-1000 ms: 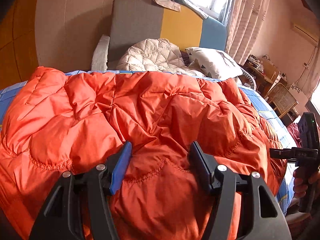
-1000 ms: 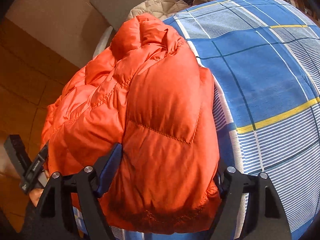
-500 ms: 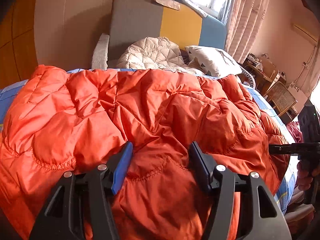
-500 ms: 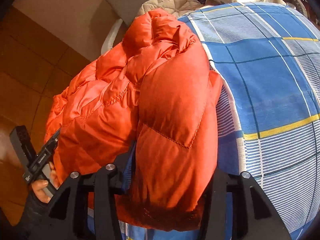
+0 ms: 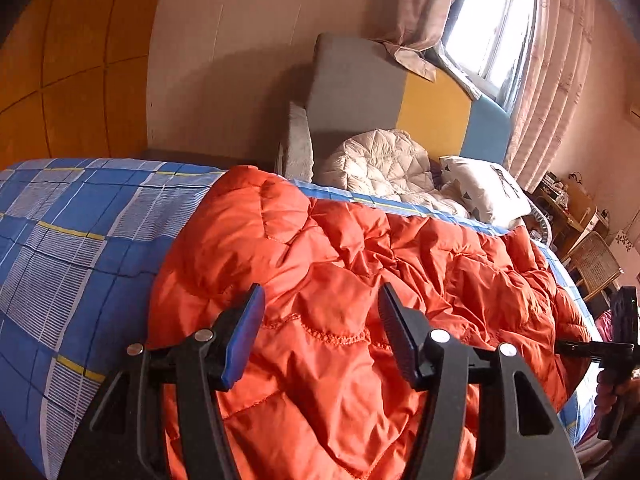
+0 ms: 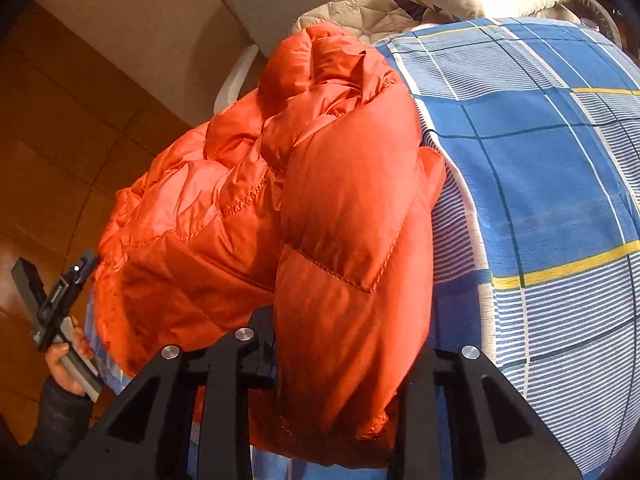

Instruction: Fold large clothes

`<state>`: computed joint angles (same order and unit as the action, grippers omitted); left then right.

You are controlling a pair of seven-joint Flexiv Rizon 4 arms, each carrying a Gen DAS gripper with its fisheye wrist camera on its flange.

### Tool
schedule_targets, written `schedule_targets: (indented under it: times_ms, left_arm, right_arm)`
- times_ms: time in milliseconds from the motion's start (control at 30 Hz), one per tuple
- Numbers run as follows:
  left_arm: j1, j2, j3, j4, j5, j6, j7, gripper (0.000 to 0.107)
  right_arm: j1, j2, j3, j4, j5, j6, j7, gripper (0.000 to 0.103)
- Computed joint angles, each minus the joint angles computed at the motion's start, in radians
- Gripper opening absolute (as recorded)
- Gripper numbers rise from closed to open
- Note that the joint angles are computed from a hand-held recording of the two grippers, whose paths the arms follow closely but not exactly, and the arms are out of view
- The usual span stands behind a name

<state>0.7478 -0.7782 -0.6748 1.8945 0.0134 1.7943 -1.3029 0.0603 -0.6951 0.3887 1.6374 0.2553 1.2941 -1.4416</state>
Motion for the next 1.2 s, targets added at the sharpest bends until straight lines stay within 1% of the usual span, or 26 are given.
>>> schedule_targets:
  times_ms: [100, 200, 267, 400, 433, 500, 533, 633, 667, 733, 767, 800, 833, 867, 900, 1033, 1067, 1200]
  left_arm:
    - [-0.01, -0.016, -0.041, -0.008, 0.027, -0.018, 0.036, 0.058]
    - [-0.059, -0.018, -0.05, -0.011, 0.022, -0.045, 0.065, 0.058]
    - [-0.115, -0.021, -0.026, -0.031, 0.004, -0.067, 0.091, 0.057]
    - [-0.241, -0.022, 0.075, -0.079, -0.063, -0.115, 0.115, 0.057]
    - [-0.243, -0.024, 0.073, -0.075, -0.086, -0.112, 0.125, 0.055]
    - [-0.205, -0.035, 0.026, -0.058, -0.102, -0.09, 0.135, 0.057]
    - [-0.194, -0.037, 0.014, -0.055, -0.105, -0.084, 0.136, 0.056]
    - [-0.177, -0.041, -0.012, -0.075, -0.11, -0.098, 0.149, 0.055]
    - [-0.184, -0.043, -0.012, -0.091, -0.12, -0.101, 0.148, 0.055]
    - [-0.24, -0.039, 0.038, -0.147, -0.166, -0.129, 0.124, 0.055]
    - [-0.284, -0.044, 0.086, -0.189, -0.195, -0.151, 0.112, 0.055]
    - [-0.341, -0.046, 0.158, -0.234, -0.201, -0.175, 0.06, 0.055]
    - [-0.384, -0.053, 0.196, -0.262, -0.259, -0.189, 0.074, 0.055]
    - [-0.406, -0.065, 0.218, -0.286, -0.278, -0.204, 0.072, 0.055]
    - [-0.45, -0.07, 0.27, -0.313, -0.299, -0.221, 0.056, 0.055]
    - [-0.574, -0.107, 0.415, -0.393, -0.33, -0.275, 0.043, 0.055]
    - [-0.594, -0.117, 0.439, -0.403, -0.331, -0.277, 0.043, 0.055]
    - [-0.631, -0.149, 0.479, -0.417, -0.324, -0.23, 0.051, 0.058]
  right_arm:
    - [0.025, 0.008, -0.025, 0.012, -0.014, 0.016, 0.02, 0.025]
    - [0.048, 0.015, -0.045, 0.026, -0.037, 0.041, 0.045, 0.023]
    - [0.043, 0.03, -0.045, 0.041, -0.048, 0.043, 0.053, 0.023]
    - [0.05, 0.055, -0.052, 0.067, -0.072, 0.063, 0.071, 0.021]
    - [0.054, 0.062, -0.058, 0.076, -0.08, 0.071, 0.075, 0.021]
    - [0.06, 0.072, -0.069, 0.089, -0.094, 0.078, 0.09, 0.02]
    - [0.061, 0.075, -0.072, 0.095, -0.101, 0.08, 0.096, 0.02]
    - [0.076, 0.087, -0.091, 0.108, -0.133, 0.079, 0.115, 0.02]
    - [0.082, 0.09, -0.096, 0.111, -0.142, 0.079, 0.122, 0.02]
    - [0.088, 0.093, -0.104, 0.117, -0.157, 0.083, 0.134, 0.02]
    - [0.093, 0.094, -0.11, 0.121, -0.166, 0.086, 0.14, 0.02]
    - [0.093, 0.093, -0.111, 0.122, -0.171, 0.087, 0.145, 0.02]
    - [0.094, 0.092, -0.113, 0.122, -0.177, 0.085, 0.151, 0.02]
    - [0.099, 0.092, -0.12, 0.125, -0.186, 0.086, 0.157, 0.02]
    - [0.106, 0.093, -0.128, 0.128, -0.196, 0.088, 0.164, 0.02]
    - [0.126, 0.094, -0.153, 0.142, -0.237, 0.097, 0.188, 0.02]
    - [0.128, 0.094, -0.155, 0.144, -0.243, 0.101, 0.192, 0.02]
    - [0.129, 0.096, -0.152, 0.154, -0.26, 0.123, 0.208, 0.02]
